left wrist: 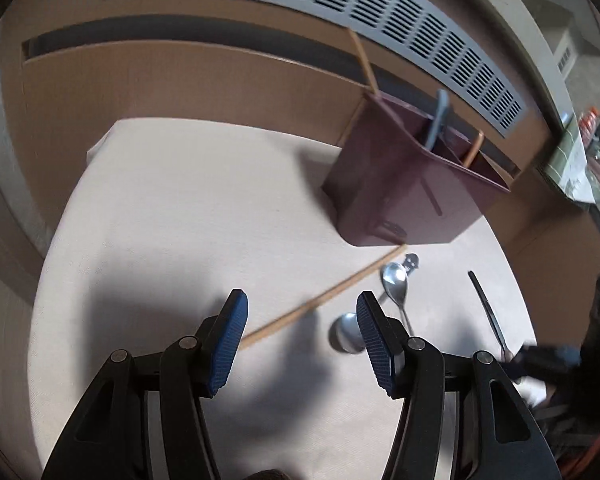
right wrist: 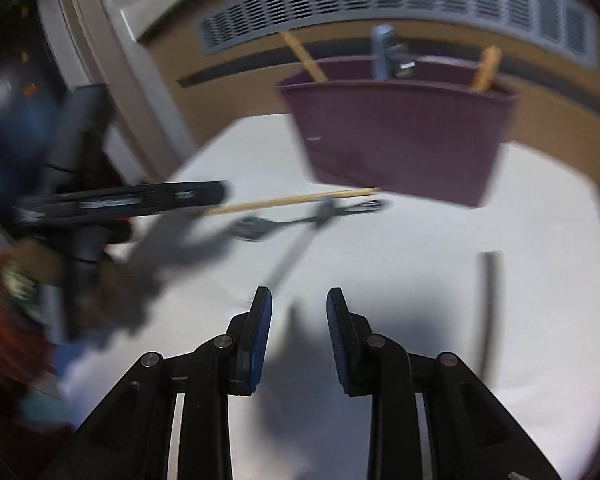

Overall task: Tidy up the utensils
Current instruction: 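Grasp the white-ball-handled spoon with the right tool while the left tool closes on a wooden chopstick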

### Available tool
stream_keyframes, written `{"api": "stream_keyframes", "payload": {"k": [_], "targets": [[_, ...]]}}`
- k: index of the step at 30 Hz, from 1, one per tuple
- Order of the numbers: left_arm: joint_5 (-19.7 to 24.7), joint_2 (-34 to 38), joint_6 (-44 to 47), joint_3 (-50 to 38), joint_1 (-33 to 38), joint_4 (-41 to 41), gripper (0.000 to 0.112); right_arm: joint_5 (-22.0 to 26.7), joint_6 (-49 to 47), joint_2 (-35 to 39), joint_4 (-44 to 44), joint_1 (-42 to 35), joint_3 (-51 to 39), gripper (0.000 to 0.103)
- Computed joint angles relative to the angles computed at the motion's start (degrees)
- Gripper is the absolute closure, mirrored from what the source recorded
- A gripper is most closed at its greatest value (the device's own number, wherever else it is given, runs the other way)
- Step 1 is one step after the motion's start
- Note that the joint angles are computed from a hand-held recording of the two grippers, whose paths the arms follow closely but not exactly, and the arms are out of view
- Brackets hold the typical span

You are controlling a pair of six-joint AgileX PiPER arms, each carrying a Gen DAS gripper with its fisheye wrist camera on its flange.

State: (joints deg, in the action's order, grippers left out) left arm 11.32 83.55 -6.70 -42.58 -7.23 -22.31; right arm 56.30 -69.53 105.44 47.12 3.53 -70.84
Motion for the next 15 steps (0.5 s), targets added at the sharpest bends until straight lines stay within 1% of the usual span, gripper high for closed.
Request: {"api": "stream_keyframes", "payload": {"k": [1, 3, 5, 6, 7, 8, 9, 10, 12, 14, 15], "targets": [[0.0, 0.6, 4.0, -0.1, 0.6, -3.9, 0.055, -1.8, 0.2, -0.4, -0.5, 1.8, 1.2, 0.077], [0.1, 2.0, 10.3, -0.1, 1.2, -9.6, 0.055, -8.4, -0.1, -2.7, -2.3, 5.5, 5.3, 0.077], [0.6, 2.9, 17.6, 0.4, 1.5, -16.6, 0.055, -18.2, 0.8, -4.6, -5.9, 10.8, 9.9, 0.077], [1.3, 3.4, 21.3, 0.4, 1.7, -20.7, 0.055, -22.2, 2.1, -5.3, -8.5, 13.0, 11.5, 0.079], [1.2, 3.2, 22.8, 0.7, 1.3, -22.6, 0.055, -24.5, 1.2, -6.3, -8.9, 13.8, 13.2, 0.082], [1.1, 2.7, 22.1, 0.9, 0.7, -22.1, 0.055, -25.2, -0.9, -6.8, -7.7, 13.7, 14.2, 0.084], [1.8, 2.4, 23.5, 1.2, 0.2, -23.6, 0.055, -24.3, -0.8, -6.8, -8.1, 13.0, 13.7, 0.084], [2.7, 2.2, 26.9, 1.5, -0.2, -27.4, 0.055, -22.2, -1.1, -6.4, -8.0, 11.3, 12.5, 0.084], [4.6, 2.1, 30.0, 1.6, -1.3, -31.7, 0.055, -17.6, -2.5, -5.5, -6.0, 6.4, 9.7, 0.084], [6.4, 2.1, 28.8, 1.0, -3.1, -31.0, 0.055, -15.3, -1.7, -5.1, -6.0, 2.9, 7.3, 0.084], [7.8, 2.4, 28.1, 0.2, -4.0, -30.6, 0.055, -14.8, -0.9, -4.9, -6.2, 0.9, 5.9, 0.084]]}}
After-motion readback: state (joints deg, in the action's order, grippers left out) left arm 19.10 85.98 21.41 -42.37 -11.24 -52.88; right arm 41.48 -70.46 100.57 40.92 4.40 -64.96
